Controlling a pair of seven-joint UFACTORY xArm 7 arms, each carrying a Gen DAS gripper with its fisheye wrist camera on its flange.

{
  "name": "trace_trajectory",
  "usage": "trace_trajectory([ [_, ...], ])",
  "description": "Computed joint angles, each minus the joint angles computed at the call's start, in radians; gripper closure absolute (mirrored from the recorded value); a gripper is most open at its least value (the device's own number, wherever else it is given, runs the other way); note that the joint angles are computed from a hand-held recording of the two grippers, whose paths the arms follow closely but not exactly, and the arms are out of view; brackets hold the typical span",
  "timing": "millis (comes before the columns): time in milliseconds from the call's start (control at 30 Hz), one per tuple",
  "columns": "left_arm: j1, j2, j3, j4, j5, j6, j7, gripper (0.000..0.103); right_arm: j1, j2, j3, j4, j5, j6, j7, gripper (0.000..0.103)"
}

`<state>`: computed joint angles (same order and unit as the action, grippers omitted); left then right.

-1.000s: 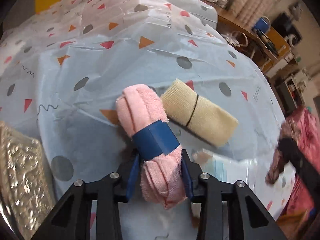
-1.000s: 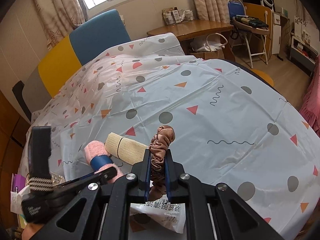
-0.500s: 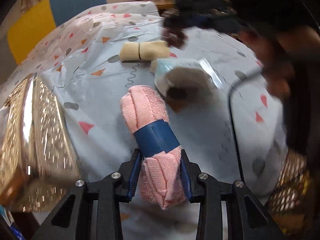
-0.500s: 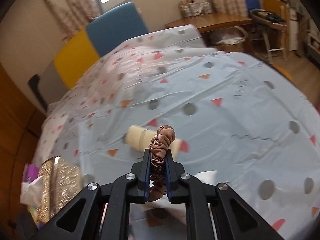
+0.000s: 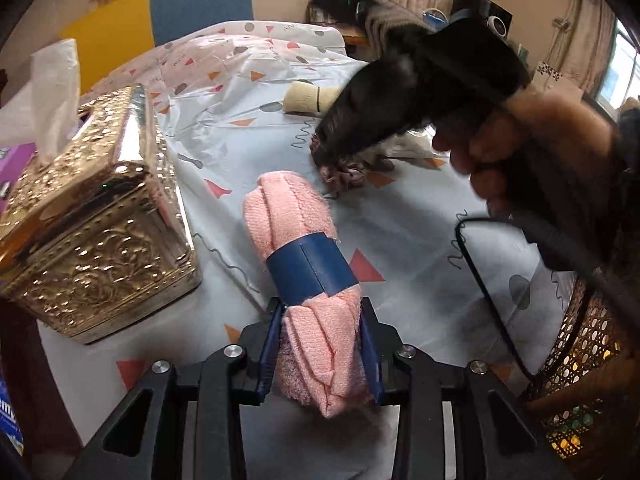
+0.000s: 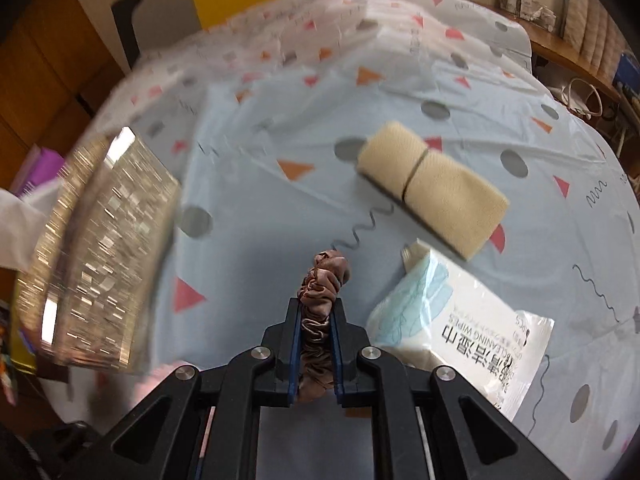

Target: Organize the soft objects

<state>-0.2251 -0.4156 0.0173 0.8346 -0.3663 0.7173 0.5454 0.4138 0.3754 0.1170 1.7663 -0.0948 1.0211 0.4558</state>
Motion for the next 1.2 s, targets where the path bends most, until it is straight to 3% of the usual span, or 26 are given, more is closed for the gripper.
trace_trajectory([
  [433,0.009,-0.065,0.012,0.013,0.022,0.029,-0.015,0.069,0.016,-0.063,0.001,-0.118,-0.077,-0.075,-0.006,0.091],
  [1200,0.058,-0.137,0.114,0.124,-0.056,0.078,-0.005,0.069,0.065,-0.044,-0.010,-0.083,-0.221,-0.048,-0.005,0.089],
])
